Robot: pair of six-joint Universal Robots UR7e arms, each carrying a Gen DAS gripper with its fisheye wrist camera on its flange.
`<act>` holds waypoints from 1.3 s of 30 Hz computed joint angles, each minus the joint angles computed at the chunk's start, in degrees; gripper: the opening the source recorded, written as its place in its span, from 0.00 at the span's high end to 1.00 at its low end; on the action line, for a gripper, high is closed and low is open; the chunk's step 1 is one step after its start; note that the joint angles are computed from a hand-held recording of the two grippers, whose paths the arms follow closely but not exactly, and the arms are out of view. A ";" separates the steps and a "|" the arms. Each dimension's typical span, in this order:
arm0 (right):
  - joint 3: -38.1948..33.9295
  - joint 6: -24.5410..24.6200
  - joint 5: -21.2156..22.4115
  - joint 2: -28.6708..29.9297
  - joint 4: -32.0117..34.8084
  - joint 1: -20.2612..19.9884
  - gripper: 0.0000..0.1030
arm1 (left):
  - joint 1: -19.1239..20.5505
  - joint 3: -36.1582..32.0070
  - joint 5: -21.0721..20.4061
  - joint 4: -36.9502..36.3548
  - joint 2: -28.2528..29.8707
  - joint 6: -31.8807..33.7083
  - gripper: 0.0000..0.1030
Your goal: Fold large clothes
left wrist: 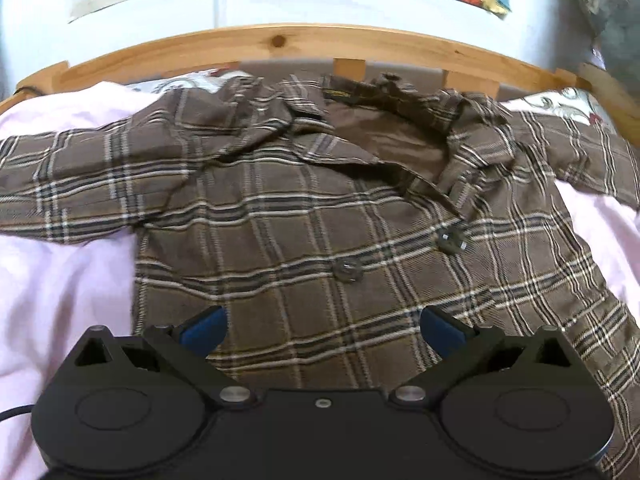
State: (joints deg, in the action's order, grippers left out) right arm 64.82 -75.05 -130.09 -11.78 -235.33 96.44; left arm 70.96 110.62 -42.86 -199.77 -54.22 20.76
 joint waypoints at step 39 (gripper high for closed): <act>8.66 21.71 11.38 -4.83 11.12 11.88 0.96 | 1.22 2.50 -2.86 4.57 -4.35 -4.30 0.01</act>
State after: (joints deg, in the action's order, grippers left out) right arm 73.48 -53.34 -118.71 -16.61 -224.21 108.32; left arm 72.18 113.12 -45.72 -195.21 -58.56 16.46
